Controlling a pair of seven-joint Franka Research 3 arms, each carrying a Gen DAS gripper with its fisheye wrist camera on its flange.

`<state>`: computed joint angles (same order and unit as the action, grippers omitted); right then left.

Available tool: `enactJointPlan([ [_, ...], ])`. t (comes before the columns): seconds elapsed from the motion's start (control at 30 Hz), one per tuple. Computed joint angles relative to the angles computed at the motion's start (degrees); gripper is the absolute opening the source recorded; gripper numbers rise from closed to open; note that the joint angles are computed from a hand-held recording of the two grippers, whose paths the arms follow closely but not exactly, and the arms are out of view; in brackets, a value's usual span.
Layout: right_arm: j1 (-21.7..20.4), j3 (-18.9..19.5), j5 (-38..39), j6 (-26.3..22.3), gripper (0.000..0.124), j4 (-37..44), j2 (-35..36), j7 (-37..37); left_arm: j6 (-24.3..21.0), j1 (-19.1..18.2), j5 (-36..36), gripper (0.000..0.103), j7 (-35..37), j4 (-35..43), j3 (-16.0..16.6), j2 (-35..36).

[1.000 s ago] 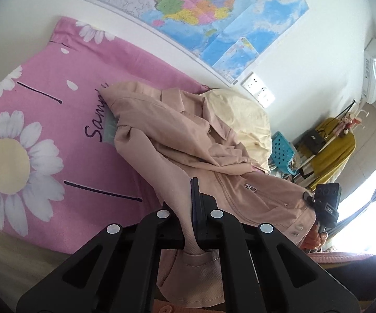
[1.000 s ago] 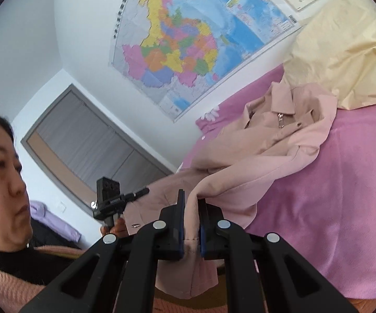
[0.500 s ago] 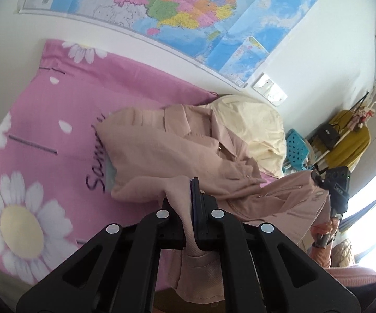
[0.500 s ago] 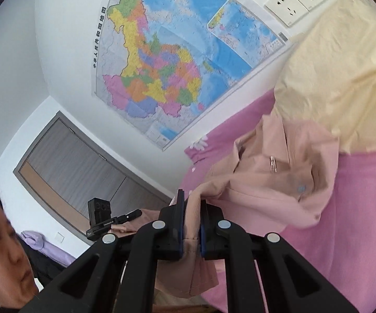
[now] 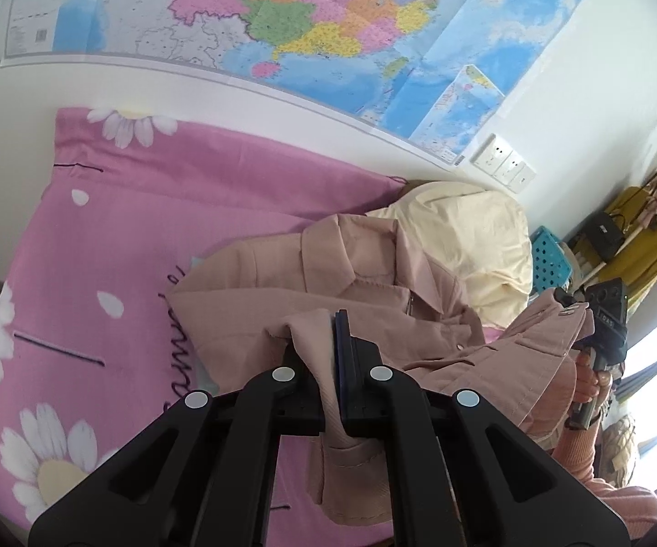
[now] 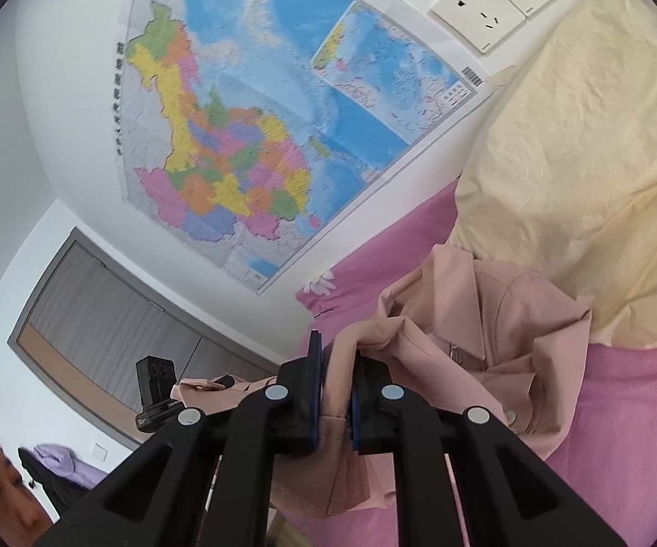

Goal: Fold large clothes

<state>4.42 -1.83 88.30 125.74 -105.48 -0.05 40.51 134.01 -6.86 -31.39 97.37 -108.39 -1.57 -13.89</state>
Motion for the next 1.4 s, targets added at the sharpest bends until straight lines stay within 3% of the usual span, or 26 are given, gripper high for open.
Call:
enactJointPlan([
  [0.2,-0.62,0.42,-0.55,1.18,0.01,2.51,2.61,2.92,0.49,0.96,3.1,0.004,-2.81,3.55,-1.53,3.52],
  [0.6,-2.22,1.86,-1.03,2.18,0.01,6.14,6.55,5.53,3.26,1.51,20.33,0.004,-12.41,7.55,-5.44,7.91],
  [0.97,-3.41,3.3,-2.41,2.44,0.01,9.7,9.81,7.77,2.95,1.6,23.13,0.004,-13.29,9.97,-5.79,10.17],
  [1.4,-4.53,5.61,-6.11,4.13,0.011,16.16,15.97,13.31,-0.53,3.04,25.08,0.005,-15.56,15.42,-6.3,16.02],
])
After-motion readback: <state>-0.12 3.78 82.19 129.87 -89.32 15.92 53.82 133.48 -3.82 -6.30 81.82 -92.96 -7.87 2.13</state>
